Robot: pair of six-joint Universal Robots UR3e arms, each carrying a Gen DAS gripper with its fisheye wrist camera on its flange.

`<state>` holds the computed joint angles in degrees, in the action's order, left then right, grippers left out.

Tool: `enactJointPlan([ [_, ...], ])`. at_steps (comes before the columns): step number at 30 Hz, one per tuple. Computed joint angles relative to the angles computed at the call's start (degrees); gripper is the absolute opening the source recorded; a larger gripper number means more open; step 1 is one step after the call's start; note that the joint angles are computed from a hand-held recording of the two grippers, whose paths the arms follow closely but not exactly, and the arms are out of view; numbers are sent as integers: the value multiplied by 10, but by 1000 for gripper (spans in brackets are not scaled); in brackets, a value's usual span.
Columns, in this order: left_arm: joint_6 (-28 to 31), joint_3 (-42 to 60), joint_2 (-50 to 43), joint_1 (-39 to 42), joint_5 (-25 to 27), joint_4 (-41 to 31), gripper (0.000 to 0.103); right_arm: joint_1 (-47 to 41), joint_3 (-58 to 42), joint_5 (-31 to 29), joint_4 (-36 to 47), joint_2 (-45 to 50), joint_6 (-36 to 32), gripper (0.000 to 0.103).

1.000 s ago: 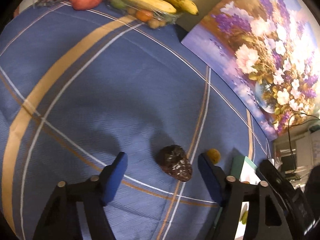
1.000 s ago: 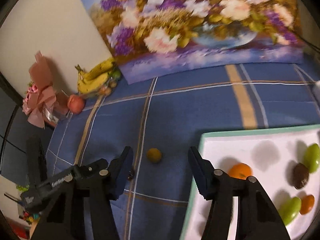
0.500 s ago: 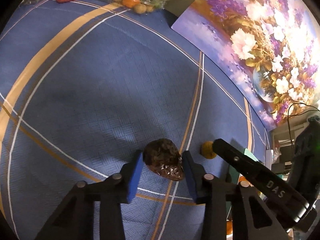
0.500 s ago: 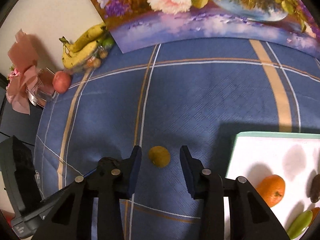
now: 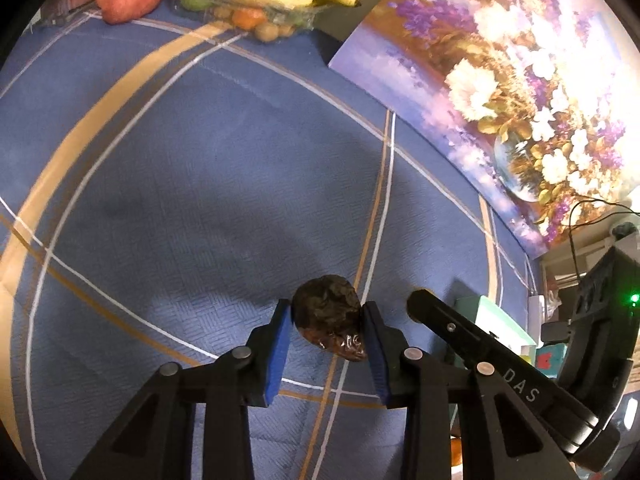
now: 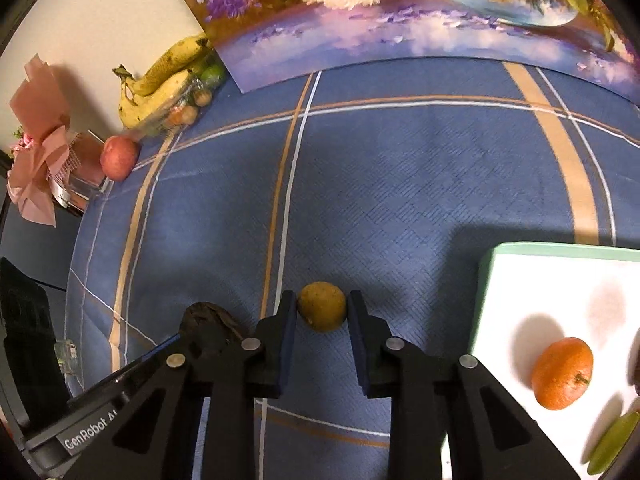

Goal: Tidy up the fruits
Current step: 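Close the left tool on the brown date while the right tool grasps the small yellow fruit, then carry the date with the left tool while the right tool carries the yellow fruit over the tray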

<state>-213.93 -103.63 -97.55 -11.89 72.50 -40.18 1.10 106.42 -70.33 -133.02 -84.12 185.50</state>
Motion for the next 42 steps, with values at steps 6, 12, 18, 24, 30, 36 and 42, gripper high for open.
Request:
enactJointPlan([
  [6, 13, 17, 38, -5, 16, -24, 37, -8, 19, -8, 25, -73, -5, 27],
  [12, 15, 12, 81, -6, 21, -33, 37, -29, 85, -2, 33, -187, -5, 27],
  [18, 18, 4, 123, -11, 28, -43, 37, -32, 143, -14, 45, -280, 8, 27],
  [24, 20, 25, 134, -37, 51, -52, 37, -69, 189, -11, 117, -403, -2, 27],
  [30, 20, 50, 128, -78, 81, -65, 37, -137, 197, 9, 219, -522, -43, 27],
  [36, 21, 94, 94, -130, 110, -85, 37, -274, 189, 76, 381, -631, -142, 27],
  [42, 25, 152, 38, -181, 126, -105, 37, -440, 152, 118, 560, -707, -299, 27],
])
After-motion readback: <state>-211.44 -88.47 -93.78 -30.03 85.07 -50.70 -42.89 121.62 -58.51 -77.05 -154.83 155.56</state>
